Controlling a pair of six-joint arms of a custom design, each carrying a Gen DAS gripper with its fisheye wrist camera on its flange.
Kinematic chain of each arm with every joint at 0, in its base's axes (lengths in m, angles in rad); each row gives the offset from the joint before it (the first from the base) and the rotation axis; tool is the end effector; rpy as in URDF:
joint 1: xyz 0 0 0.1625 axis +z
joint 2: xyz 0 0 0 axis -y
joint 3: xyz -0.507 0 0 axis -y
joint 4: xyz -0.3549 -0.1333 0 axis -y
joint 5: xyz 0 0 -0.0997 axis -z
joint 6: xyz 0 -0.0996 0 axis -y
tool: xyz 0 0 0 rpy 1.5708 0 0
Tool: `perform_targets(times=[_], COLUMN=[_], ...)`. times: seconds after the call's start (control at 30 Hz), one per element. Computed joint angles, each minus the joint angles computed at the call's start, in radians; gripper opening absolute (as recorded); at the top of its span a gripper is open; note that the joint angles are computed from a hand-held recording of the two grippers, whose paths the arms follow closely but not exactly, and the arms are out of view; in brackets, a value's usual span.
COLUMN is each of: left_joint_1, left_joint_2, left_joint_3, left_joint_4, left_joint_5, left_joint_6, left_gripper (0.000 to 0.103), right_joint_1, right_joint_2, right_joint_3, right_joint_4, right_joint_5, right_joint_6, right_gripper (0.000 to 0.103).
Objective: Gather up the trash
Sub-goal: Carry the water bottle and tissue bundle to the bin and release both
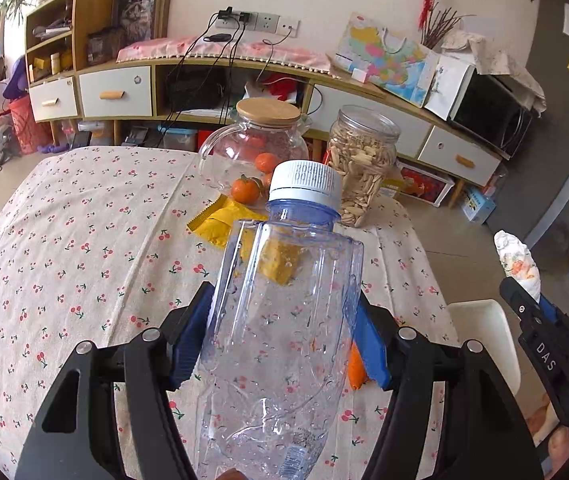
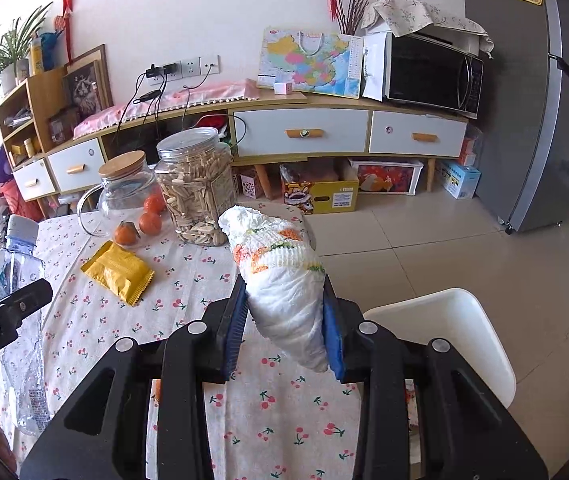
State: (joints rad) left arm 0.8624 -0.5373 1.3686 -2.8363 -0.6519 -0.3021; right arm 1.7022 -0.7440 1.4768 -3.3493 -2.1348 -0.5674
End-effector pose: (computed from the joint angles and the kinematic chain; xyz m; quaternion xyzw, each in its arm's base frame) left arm -0.3530 -0.7386 0.1469 0.0830 0.8765 -0.3785 0.2855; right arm 0.1789 -0.7426 0.3125 0.1543 -0.8295 0.4161 0.3391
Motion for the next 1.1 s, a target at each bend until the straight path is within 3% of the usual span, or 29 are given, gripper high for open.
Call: perform_targets(times=[0.17, 0.37, 0.67, 0.7, 0.73, 0.77, 0.83, 0.97, 1.1], left_joint_1=[-0.024, -0.040, -0.071, -0.074, -0.078, -0.081, -0.088, -0.102, -0.113], left_joint_2=[0.035, 0.075, 0.168, 0.179, 0.190, 0.202, 0.226, 0.276, 0.322], left_joint_3=[-0.026, -0.073, -0.194, -0.212, -0.232, -0.249, -0.287, -0.372, -0.446], left_joint_4=[-0.064, -0.044, 0.061, 0.073, 0.086, 0.096, 0.118, 0.177, 0.224], left_joint_5=[-0.003, -0.030, -0.077, -0.084, -0.090, -0.094, -0.105, -0.135, -0.161], left_joint_6=[0.047, 0.039, 0.051, 0.053, 0.056, 0.061, 0.074, 0.089, 0.099], left_gripper=[0.064, 0.064, 0.064, 0.064, 0.064, 0.064, 0.064, 0.064, 0.064], right_joint_1=[-0.011, -0.035, -0.087, -0.093, -0.097, -0.102, -0.108, -0.122, -0.142], right_joint_2=[-0.031, -0.068, -0.111, -0.118, -0.123, -0.128, -0.135, -0.148, -0.163], right_joint_3=[0.033, 0.049, 0.025, 0.024, 0.021, 0.022, 0.023, 0.018, 0.013], right_joint_4=[-0.043, -0.080, -0.020, 0.003, 0.021, 0.018, -0.013, -0.082, -0.093], right_joint_5=[-0.005, -0.026, -0.115, -0.123, -0.133, -0.144, -0.163, -0.211, -0.253], right_joint_6=[-0.020, -0.034, 0.084, 0.103, 0.123, 0.141, 0.157, 0.173, 0.216], right_gripper=[0.032, 0.032, 0.033, 0.035, 0.042, 0.058, 0.067, 0.080, 0.086])
